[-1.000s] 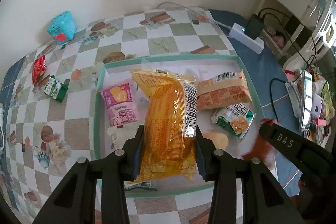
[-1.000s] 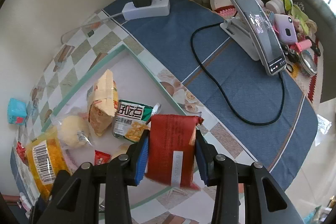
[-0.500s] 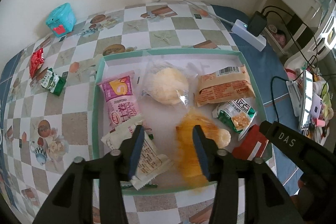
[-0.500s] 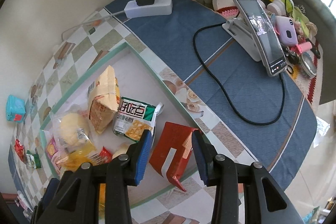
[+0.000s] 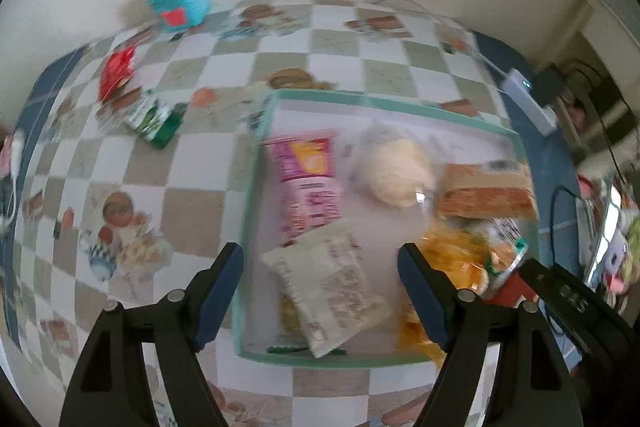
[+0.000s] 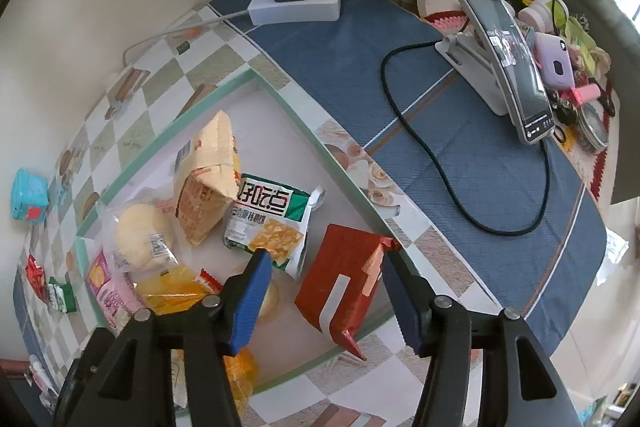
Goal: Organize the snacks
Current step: 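Open left tool over the tray while right tool opens releasing red box, then withdraw both tools from the tray toward the remaining snacks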
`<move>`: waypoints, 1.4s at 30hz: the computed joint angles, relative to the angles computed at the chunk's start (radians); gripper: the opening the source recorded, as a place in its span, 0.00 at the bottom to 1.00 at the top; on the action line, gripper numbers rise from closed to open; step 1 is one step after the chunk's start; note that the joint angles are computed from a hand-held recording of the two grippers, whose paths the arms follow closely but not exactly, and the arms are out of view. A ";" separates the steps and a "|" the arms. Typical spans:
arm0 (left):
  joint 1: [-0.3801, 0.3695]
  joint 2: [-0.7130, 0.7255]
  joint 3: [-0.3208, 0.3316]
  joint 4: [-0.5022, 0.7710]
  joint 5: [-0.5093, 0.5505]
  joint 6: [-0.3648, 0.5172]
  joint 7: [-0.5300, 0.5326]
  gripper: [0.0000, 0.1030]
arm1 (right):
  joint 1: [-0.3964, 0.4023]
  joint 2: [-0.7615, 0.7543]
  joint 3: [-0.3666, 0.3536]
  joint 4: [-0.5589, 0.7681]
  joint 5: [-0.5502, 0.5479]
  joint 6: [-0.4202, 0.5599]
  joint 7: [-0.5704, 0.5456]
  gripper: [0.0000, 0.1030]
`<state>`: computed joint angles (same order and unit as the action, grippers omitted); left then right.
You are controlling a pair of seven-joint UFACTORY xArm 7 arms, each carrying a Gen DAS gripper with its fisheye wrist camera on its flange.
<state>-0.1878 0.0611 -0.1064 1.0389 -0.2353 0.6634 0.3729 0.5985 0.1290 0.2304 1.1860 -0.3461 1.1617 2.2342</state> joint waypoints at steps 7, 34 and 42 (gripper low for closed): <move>0.040 0.071 0.033 0.074 0.042 0.069 -0.135 0.84 | 0.004 0.024 -0.005 0.024 -0.019 -0.018 -0.035 0.75; 0.180 0.175 0.101 0.231 0.170 -0.024 -0.193 0.91 | 0.111 0.240 -0.060 0.376 -0.143 0.126 -0.201 1.00; 0.216 0.207 0.133 0.281 0.241 -0.057 -0.229 0.91 | 0.181 0.393 -0.111 0.595 -0.176 0.111 -0.315 1.00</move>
<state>0.0286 0.2682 0.0264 1.3200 0.0061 0.6068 0.1441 0.7797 0.5216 0.1192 1.7808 -0.5221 1.2731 1.9192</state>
